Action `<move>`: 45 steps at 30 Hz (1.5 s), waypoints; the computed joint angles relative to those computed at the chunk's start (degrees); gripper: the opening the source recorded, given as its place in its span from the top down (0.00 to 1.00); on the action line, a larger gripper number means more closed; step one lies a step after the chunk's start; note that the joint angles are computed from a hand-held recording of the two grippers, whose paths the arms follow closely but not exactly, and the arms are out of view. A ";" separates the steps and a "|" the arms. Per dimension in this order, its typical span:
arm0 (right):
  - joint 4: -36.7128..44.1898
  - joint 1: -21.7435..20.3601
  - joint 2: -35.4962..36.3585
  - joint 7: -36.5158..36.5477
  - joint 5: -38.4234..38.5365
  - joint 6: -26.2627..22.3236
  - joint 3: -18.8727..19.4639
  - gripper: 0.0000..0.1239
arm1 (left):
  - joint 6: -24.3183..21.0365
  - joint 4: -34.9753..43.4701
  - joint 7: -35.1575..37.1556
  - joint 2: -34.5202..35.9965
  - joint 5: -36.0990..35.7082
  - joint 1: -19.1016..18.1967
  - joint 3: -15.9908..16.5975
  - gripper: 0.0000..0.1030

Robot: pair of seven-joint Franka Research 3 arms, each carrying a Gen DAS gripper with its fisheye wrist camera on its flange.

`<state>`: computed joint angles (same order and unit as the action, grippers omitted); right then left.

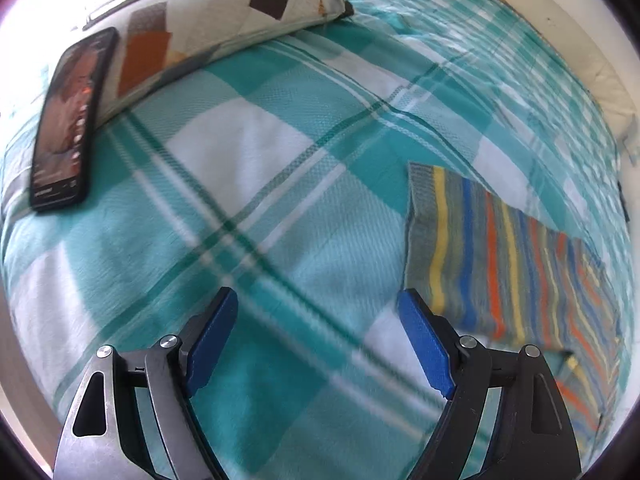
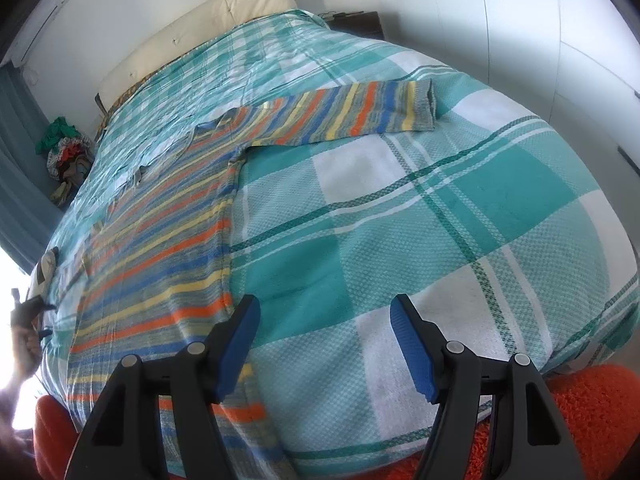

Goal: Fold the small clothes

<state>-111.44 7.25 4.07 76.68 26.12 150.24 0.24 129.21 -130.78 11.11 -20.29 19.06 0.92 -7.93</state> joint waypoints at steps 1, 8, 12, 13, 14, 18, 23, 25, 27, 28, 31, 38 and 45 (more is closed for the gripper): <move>0.09 -0.01 0.11 0.13 -0.06 -0.04 -0.04 0.46 | 1.12 -1.43 -0.32 -1.63 -0.13 -0.49 -0.31 0.16; 1.78 -0.18 1.05 -1.25 3.06 0.38 0.21 0.42 | 6.17 -1.10 1.07 -0.77 -1.09 -4.92 -3.28 0.11; 8.20 0.68 6.13 3.37 -4.27 0.10 -0.32 0.42 | 3.25 4.40 2.33 6.61 1.81 -5.60 -4.47 0.07; 9.62 0.98 7.53 3.93 -5.92 1.48 -0.46 0.42 | 2.24 4.88 1.83 7.37 2.54 -5.85 -4.66 0.05; 10.91 1.51 8.82 5.28 -8.56 2.33 -0.96 0.42 | 1.27 5.65 1.71 8.51 3.64 -6.08 -4.82 0.03; 17.11 2.57 15.08 8.91 -16.68 -1.53 -2.83 0.41 | -4.63 9.12 2.46 12.05 9.31 -7.85 -5.82 0.00; 14.56 2.85 15.52 7.76 -19.42 2.11 -2.75 0.38 | -2.89 6.93 -0.52 10.82 13.22 -9.16 -5.45 0.00; 14.58 2.44 15.54 7.22 -19.02 1.94 -2.29 0.37 | -3.39 6.98 -1.16 10.89 14.07 -9.45 -5.62 0.00; 14.78 1.93 15.69 6.41 -18.05 1.61 -1.75 0.35 | -3.92 7.10 -1.65 10.98 14.70 -9.81 -5.82 0.00; 14.75 2.01 15.76 6.30 -18.18 1.74 -1.79 0.33 | -3.88 7.04 -1.63 10.96 14.78 -9.95 -5.75 0.00; 14.75 2.75 15.94 6.79 -19.60 2.21 -2.32 0.31 | -3.22 6.74 -0.93 10.68 14.33 -10.10 -5.35 0.00; 15.59 3.09 16.43 7.44 -20.62 1.37 -2.53 0.30 | -3.31 6.73 -0.35 10.70 14.36 -10.25 -5.40 0.00; 16.54 3.37 16.84 8.15 -21.71 0.05 -2.68 0.28 | -3.91 7.03 -0.46 10.90 14.76 -10.33 -5.56 0.00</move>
